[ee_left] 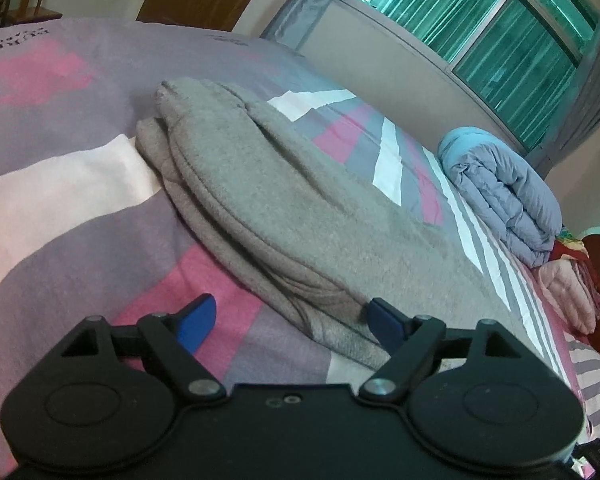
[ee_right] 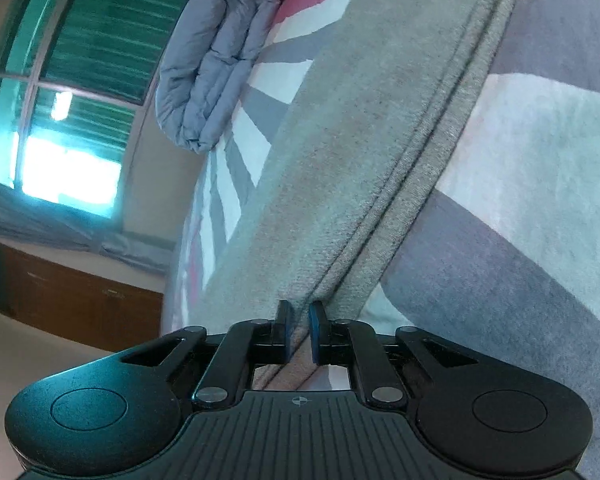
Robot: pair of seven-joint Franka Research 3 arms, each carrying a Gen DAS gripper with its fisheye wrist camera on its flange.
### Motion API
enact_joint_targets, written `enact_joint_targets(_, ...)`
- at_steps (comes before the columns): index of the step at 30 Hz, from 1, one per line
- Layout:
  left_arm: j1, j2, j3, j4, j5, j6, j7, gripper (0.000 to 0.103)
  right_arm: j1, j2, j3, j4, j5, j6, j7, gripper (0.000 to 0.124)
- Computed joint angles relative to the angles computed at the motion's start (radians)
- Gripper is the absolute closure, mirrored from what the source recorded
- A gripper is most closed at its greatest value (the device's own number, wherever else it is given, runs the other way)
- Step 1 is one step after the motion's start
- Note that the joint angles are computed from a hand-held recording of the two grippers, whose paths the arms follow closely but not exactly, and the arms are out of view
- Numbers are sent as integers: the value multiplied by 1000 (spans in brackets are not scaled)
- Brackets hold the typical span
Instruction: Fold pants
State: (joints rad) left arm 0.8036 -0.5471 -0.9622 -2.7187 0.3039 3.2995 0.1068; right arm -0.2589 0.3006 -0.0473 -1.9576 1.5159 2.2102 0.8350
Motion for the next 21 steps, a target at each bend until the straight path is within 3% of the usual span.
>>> enact_joint_targets(7,1,-8,-7,5,12,-15,-19,27,-32,-16,-12,-26,-6,-79,57,112)
enact_joint_targets(9,2,-10,-8,7,17,-20,-24,27,-36,-23,-16,-41,19,-93,53,98)
enact_joint_targets(11,3,-14,-11,10,25,-28,-29,27,-34,-19,-18,-37,26,-98,47,95)
enact_joint_targets(21,-2,-15,-4,10,54,-33,-50,27,-38,33,-7,4,59,-125,62,95)
